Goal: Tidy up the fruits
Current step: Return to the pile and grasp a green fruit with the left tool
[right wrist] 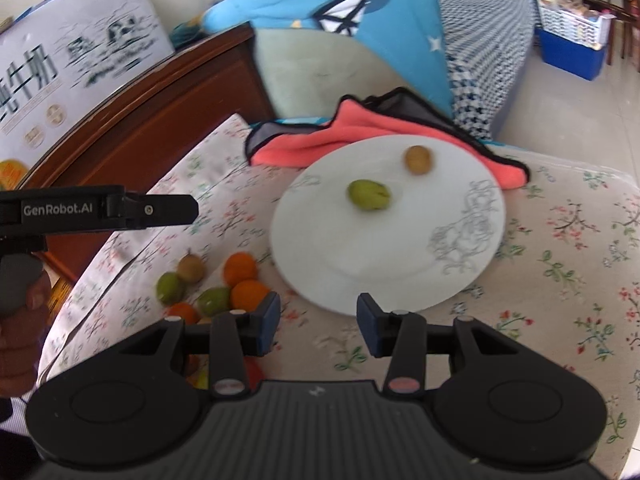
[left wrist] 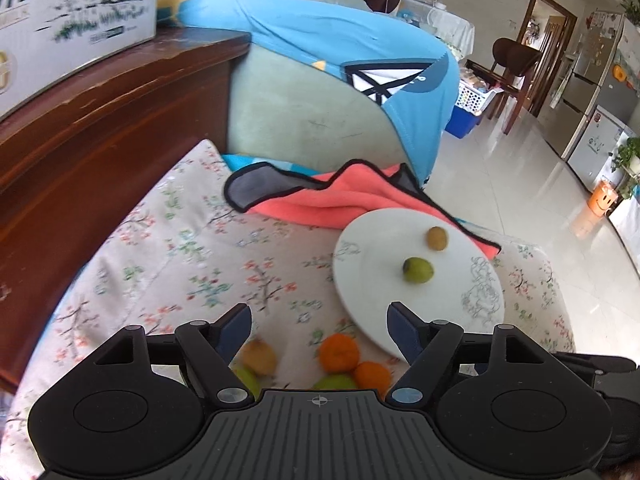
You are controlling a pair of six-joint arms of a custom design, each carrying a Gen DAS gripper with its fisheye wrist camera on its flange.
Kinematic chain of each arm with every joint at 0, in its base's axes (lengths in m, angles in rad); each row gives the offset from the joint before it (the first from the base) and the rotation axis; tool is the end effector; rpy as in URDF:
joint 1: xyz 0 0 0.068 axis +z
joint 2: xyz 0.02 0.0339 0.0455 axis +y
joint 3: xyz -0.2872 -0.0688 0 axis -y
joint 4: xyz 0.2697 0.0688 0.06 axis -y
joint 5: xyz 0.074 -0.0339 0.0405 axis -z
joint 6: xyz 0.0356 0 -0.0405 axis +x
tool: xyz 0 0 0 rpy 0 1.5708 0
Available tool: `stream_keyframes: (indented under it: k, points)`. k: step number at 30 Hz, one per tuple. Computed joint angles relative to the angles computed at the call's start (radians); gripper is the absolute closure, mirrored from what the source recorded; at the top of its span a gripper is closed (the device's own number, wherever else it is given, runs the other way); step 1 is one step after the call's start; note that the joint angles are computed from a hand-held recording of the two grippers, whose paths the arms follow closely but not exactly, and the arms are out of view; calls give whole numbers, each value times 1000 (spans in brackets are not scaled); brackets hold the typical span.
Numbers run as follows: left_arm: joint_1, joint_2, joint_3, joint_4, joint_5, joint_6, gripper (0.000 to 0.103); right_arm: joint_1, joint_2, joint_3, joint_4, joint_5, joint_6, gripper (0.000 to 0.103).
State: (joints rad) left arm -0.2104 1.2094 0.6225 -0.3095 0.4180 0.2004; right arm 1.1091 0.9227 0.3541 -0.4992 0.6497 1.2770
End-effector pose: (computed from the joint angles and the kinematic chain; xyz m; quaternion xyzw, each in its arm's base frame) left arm 0.2344 -0.0648 0.1995 0.2555 0.8897 -0.1974 0.3227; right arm 0.0886 0.1297 0.1581 0.1561 0.9080 0.1052 0.3743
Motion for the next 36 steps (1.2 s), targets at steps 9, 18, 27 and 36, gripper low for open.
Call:
stream_keyframes:
  k: [9,18,27,36]
  points:
    - [111,30,-13,-23,-10,93,28,7,93,0,107,-52,-54,59]
    - [160,127,-3,-4,-14,153,28,-13,179,14,203,-93,-129,59]
    - [143,186,-34,59,-19,176,30,-33,255,35,248,-119,-175,59]
    - [133,213,-57,124,-22,173,36,-39,352,74,275,-115,-216,59]
